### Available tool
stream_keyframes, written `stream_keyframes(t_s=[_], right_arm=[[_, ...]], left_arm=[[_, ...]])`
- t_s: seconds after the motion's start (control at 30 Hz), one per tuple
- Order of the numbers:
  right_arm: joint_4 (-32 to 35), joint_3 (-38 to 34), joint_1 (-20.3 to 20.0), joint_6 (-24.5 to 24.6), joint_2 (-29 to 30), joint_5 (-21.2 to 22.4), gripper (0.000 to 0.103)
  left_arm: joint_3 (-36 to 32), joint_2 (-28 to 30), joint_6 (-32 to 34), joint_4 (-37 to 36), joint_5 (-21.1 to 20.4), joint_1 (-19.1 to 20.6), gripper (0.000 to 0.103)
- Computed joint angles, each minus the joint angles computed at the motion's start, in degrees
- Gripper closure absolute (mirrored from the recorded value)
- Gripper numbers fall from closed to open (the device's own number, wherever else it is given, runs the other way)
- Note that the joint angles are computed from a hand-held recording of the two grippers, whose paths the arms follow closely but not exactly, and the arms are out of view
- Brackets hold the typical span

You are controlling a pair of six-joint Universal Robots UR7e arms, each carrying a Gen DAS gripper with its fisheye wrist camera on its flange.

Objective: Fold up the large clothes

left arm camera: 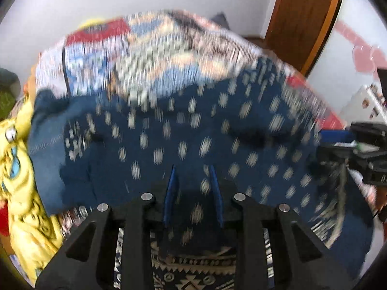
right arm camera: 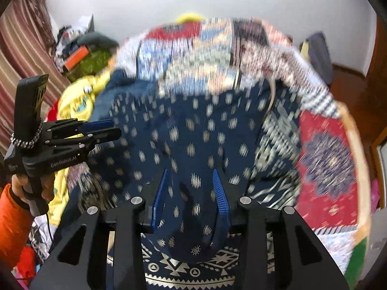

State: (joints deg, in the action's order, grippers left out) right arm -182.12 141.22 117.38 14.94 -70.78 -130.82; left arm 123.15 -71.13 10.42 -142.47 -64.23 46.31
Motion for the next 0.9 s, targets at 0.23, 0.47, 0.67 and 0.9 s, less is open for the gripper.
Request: stream_keyframes(t_s=[0.23,0.47,0.67,0.9], right_arm=[[7.5,2.8,-1.7,2.7,-2.3,1.5,0.067],[18.1,3.6,4.1,10.0,-7.9,-5.2,0.054],[25.1,3.7,6.6,13.5,-13.2,-10.5,0.051],[17.8,4.2,4.2,10.6,-15.6,-12.4,0.049]], left_arm=[[5.2,-6.6,-0.1,0.9,0.2,3.3,0.048],[6.8,-13.7,-1.3,6.1,-0.2,3.1,0.041],[3.6,-17.3,-3.6,7.5,-1.6,5.0,0.039],[-5.0,-12.1,-6.6,4.7,2.3,10.2,0.036]])
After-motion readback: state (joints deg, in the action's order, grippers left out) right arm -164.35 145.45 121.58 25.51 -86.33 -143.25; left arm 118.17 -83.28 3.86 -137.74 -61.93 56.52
